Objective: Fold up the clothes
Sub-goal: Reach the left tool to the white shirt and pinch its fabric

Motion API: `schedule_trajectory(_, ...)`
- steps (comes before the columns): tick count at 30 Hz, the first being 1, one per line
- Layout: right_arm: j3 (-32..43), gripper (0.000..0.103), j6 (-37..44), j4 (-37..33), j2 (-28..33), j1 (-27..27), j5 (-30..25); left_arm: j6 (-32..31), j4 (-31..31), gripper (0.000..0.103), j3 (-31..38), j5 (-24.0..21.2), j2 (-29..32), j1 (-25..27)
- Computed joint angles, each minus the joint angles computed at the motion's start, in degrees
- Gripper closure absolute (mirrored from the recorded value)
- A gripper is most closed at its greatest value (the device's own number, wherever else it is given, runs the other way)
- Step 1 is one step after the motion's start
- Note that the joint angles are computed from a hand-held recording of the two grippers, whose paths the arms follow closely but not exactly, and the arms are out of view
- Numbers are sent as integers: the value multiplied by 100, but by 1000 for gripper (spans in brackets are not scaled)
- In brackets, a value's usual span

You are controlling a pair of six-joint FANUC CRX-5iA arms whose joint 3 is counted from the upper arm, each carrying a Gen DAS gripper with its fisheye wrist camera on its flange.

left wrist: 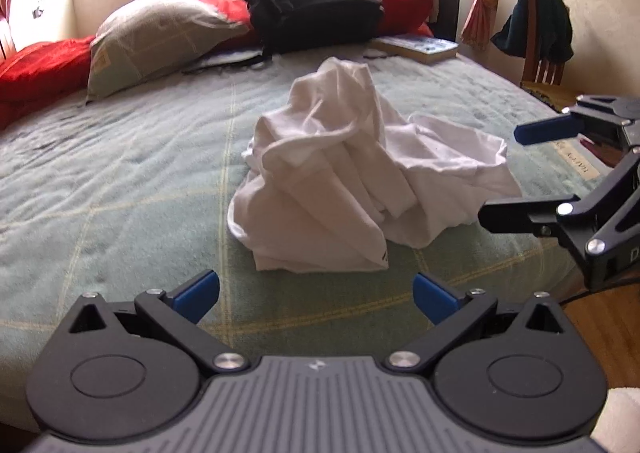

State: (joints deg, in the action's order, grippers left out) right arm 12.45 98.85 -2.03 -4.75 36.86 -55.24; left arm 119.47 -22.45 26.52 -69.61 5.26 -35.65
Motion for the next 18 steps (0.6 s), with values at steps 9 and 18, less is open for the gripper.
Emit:
schedule_trajectory(9, 111, 0, 1047, -39, 102, -11, -225, -102, -47, 1, 92, -35, 11, 38)
schedule_trajectory(18, -194, 0, 656, 1002, 154, 223, 294, -441, -267, 1, 571, -183, 326, 90)
